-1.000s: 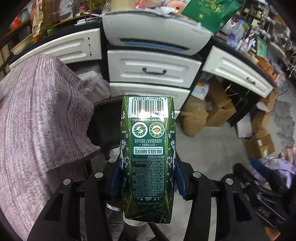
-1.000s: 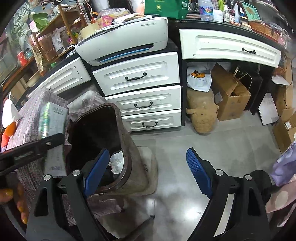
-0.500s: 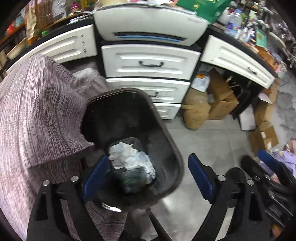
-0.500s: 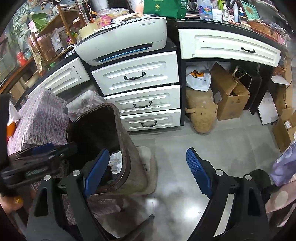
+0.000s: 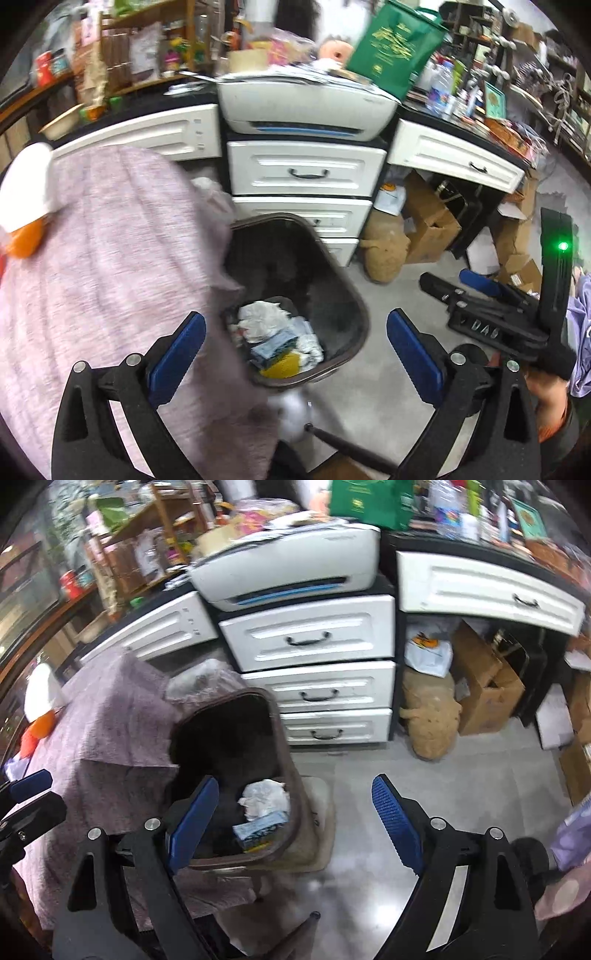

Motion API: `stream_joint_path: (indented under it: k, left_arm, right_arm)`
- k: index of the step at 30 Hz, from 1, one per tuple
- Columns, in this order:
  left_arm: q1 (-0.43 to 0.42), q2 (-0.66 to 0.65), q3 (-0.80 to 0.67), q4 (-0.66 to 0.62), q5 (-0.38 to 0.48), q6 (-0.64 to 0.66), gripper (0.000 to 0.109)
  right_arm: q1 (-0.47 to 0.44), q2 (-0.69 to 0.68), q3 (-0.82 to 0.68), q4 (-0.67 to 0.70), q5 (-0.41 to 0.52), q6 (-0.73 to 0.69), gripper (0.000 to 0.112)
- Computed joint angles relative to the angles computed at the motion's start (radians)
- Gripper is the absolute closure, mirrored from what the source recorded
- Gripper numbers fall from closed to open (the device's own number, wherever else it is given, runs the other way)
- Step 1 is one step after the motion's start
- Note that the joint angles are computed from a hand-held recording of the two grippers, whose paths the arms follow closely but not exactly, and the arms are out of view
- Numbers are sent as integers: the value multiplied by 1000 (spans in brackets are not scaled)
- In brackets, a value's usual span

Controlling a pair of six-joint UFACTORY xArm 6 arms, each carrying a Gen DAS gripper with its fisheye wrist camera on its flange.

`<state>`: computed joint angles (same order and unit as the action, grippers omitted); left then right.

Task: Collect trash
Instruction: 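Move both open tools back over the table, then grasp the purple plastic bag with the left tool while the right tool grasps a white wrapper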

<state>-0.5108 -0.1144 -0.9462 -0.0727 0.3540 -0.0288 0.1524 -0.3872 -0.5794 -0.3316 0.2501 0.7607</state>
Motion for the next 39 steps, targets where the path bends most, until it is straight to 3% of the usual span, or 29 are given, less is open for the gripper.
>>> stream_joint_path:
  k: [7, 11, 13, 19, 31, 39]
  left_arm:
    - [153, -156, 139, 109, -18, -93, 11]
    - [247, -228, 191, 64, 3, -64, 11]
    - [291, -253, 210, 39, 10, -50, 11]
    - [418, -290, 232, -8, 29, -24, 11]
    - [631, -229, 167, -208, 36, 55, 11]
    - [740, -60, -18, -435, 106, 161, 11]
  right_arm:
    - [110, 103, -121, 100, -21, -139, 27]
    - [184, 163, -206, 196, -23, -252, 27]
    - [228, 195, -251, 321, -22, -373, 27]
    - [328, 279, -371, 516, -3, -584, 27]
    - [429, 490, -683, 632, 77, -807, 27]
    - [439, 724, -1034, 681, 172, -944, 27]
